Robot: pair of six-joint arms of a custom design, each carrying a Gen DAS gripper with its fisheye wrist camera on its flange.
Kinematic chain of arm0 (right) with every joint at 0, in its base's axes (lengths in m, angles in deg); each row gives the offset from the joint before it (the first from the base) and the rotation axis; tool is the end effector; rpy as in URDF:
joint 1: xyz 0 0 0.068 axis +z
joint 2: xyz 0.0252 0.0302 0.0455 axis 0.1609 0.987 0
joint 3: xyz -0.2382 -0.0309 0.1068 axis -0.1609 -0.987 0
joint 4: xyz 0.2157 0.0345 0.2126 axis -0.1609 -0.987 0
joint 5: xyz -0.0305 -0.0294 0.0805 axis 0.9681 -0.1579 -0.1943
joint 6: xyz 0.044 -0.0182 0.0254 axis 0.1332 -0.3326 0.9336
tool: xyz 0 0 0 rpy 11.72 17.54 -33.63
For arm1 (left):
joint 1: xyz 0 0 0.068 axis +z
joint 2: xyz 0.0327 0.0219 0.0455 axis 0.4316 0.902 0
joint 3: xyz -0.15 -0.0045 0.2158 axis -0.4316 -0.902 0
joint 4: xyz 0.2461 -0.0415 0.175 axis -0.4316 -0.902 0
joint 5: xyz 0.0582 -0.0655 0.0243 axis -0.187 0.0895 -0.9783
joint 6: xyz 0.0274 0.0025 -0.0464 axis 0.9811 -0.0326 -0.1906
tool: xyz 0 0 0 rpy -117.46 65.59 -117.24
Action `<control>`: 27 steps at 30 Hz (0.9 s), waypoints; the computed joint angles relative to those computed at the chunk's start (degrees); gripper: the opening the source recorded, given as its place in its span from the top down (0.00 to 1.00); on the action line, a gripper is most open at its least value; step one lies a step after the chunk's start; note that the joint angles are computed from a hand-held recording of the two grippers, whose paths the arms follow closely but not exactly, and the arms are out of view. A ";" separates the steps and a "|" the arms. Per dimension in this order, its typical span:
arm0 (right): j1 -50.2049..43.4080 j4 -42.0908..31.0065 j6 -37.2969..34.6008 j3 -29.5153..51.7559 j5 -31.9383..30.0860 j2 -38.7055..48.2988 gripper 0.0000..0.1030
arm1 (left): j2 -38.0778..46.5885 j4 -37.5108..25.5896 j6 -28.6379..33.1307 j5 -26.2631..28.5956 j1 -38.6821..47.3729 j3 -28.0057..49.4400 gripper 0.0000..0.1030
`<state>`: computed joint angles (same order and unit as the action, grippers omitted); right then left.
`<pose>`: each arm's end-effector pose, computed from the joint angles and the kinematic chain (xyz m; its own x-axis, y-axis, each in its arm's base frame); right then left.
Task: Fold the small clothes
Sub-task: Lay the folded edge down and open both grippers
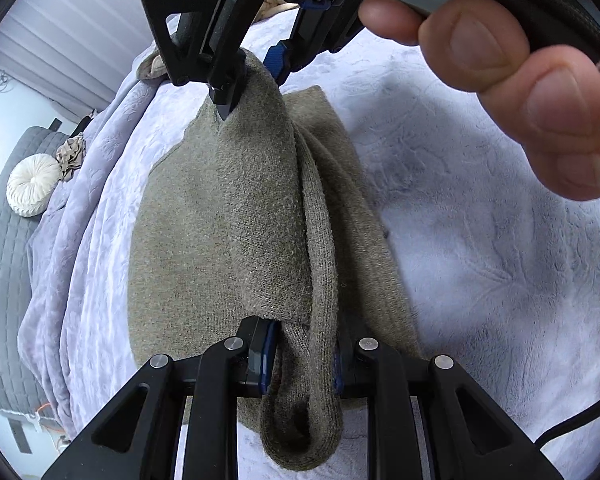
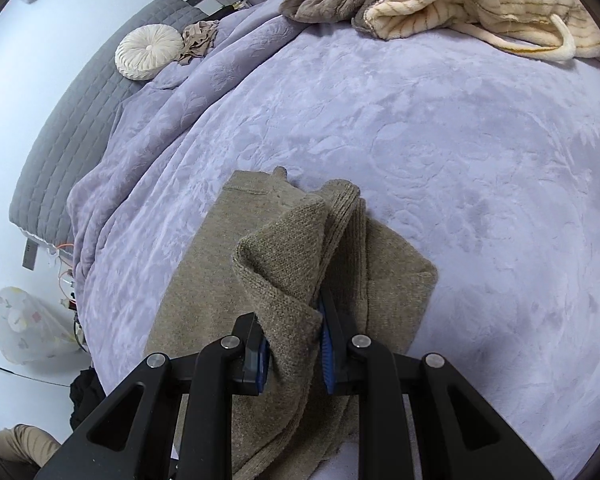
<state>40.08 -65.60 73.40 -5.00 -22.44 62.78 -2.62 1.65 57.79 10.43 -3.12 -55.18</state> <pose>0.2978 0.1809 0.1662 -0.8746 0.3540 -0.3313 0.1668 0.8613 0.4798 0.1891 -0.0946 0.1421 -0.4726 0.8326 -0.2887 0.7284 0.5535 0.4038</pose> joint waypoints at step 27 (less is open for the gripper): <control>8.65 -13.09 6.59 0.13 14.35 -11.19 0.40 | 12.23 -35.21 30.92 38.64 35.74 21.83 0.25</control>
<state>48.73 -78.68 79.99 -4.87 -8.09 51.59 9.61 -33.55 88.71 49.07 32.63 -33.35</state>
